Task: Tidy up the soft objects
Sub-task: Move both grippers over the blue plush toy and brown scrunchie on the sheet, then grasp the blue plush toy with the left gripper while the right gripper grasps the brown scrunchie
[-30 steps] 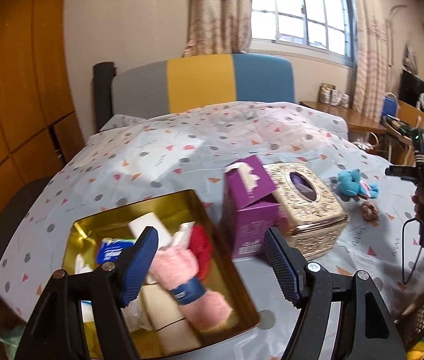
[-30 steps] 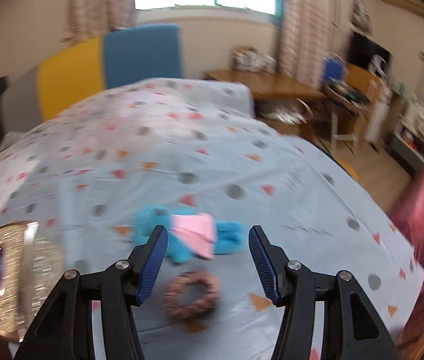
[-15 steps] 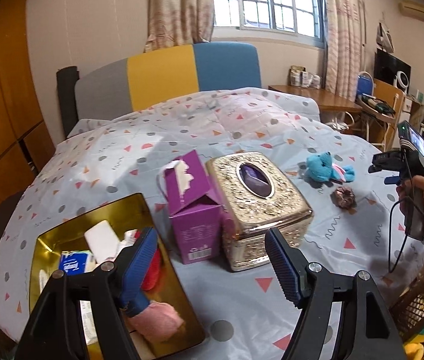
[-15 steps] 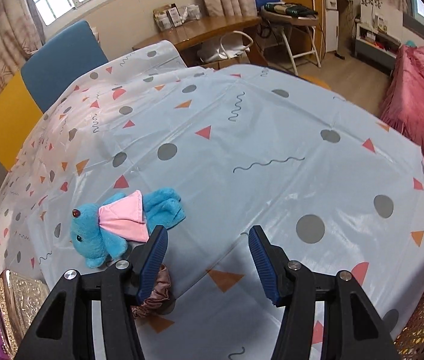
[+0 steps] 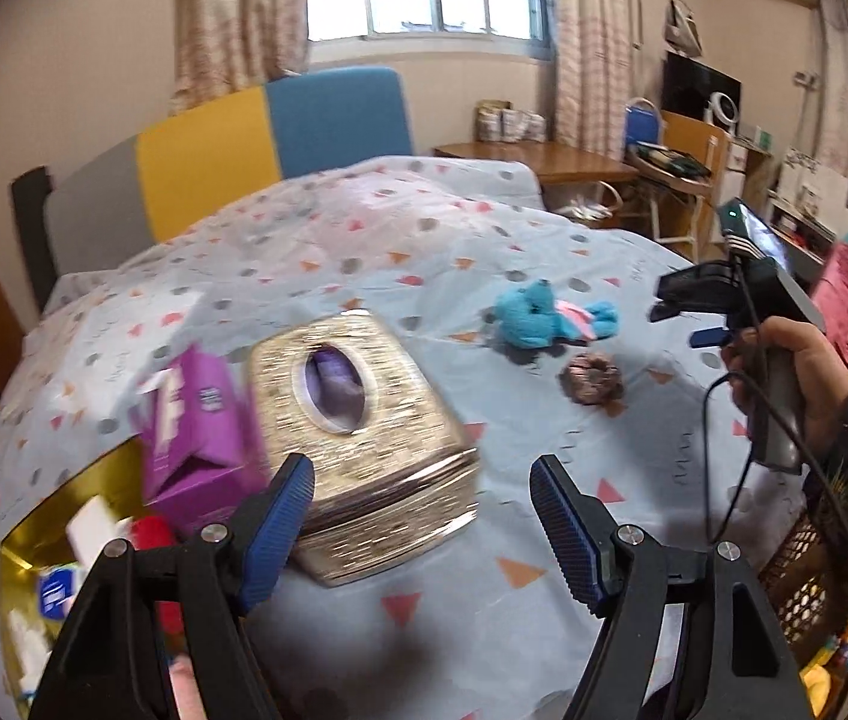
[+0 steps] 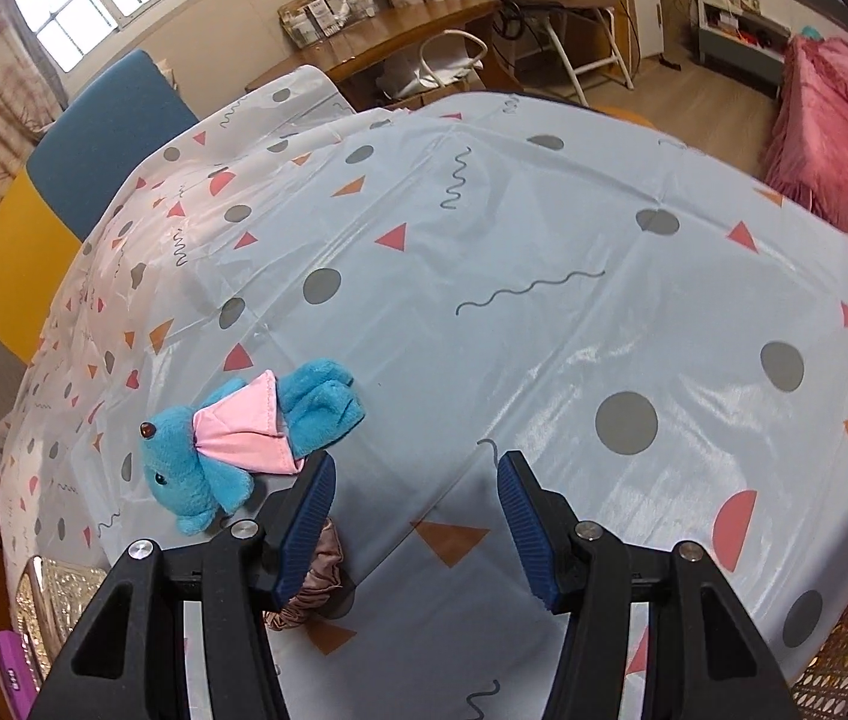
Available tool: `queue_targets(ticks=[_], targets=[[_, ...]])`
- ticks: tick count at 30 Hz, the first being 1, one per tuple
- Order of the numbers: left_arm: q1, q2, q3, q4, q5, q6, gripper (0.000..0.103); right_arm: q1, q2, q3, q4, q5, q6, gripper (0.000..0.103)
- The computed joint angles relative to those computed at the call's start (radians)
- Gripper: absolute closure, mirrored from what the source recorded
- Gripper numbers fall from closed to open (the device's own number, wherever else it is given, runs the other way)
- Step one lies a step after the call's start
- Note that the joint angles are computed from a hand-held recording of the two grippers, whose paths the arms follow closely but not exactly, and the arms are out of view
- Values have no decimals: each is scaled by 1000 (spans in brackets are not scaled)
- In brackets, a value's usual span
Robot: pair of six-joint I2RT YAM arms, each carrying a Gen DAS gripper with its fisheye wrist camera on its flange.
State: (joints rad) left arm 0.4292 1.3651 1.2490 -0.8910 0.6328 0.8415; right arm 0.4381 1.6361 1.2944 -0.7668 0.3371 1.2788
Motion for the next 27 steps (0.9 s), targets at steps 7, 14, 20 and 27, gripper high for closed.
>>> queue_targets(ticks=[7,14,20,27], targets=[[-226,71,76,-7,-94,-152,29,-20,-5,-34,55,-83,-7,46],[-459,297,244,9,-231,-390,32,-25,-37,-77,114,-112,12,46],[-582,503,401,58,-319,-504,27,-39,-55,-104,149,-147,20,46],[-662,791,706,-20,-385,-578,17,-38,-25,-75,122,-169,-4,46]])
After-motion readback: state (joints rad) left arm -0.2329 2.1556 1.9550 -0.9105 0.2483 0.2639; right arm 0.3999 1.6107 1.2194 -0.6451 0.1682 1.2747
